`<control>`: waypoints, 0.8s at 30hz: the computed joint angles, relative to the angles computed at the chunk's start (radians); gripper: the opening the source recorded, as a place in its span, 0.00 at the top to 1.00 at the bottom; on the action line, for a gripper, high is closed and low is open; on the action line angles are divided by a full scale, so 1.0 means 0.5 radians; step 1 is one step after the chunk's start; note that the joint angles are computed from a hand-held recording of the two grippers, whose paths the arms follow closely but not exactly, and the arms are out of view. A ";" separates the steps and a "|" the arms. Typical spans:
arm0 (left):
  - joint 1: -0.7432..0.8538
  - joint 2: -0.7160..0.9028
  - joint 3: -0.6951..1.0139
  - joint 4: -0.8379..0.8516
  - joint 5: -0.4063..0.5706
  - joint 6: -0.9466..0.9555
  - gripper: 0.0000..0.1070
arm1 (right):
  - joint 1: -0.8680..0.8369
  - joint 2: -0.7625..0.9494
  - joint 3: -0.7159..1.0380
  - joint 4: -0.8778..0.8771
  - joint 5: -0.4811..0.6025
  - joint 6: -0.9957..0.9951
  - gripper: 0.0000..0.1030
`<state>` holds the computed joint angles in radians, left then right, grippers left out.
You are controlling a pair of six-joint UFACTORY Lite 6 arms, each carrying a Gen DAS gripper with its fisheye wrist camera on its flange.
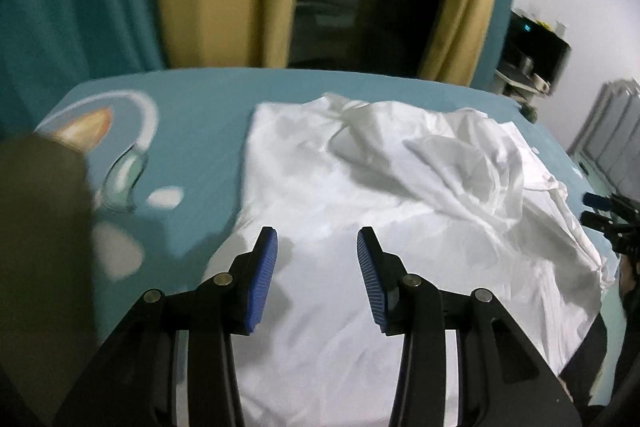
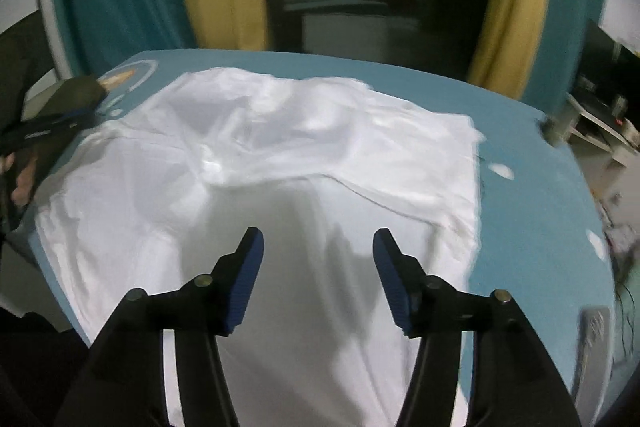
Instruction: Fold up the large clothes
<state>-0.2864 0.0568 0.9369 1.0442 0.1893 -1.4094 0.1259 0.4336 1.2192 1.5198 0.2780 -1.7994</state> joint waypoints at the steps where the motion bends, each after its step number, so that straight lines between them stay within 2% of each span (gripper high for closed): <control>1: -0.002 -0.062 -0.072 0.079 0.011 -0.109 0.59 | -0.034 -0.046 -0.069 0.136 -0.025 -0.131 0.43; 6: 0.016 -0.450 -0.511 0.348 0.085 -0.550 0.59 | -0.269 -0.207 -0.339 0.576 -0.003 -0.538 0.40; 13: 0.028 -0.770 -0.865 0.168 0.098 -0.449 0.57 | -0.595 -0.156 -0.512 0.885 0.036 -0.772 0.40; 19: -0.097 -0.939 -1.054 0.133 0.223 -0.505 0.57 | -0.768 -0.097 -0.636 0.855 0.192 -0.804 0.40; 24: -0.201 -0.987 -1.154 0.186 0.234 -0.591 0.57 | -0.758 -0.178 -0.839 1.237 0.260 -1.279 0.40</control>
<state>-0.3868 -0.4366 0.3601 1.1371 0.3061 -1.7047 -0.2529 0.3445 0.7996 2.1382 0.4082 -2.4390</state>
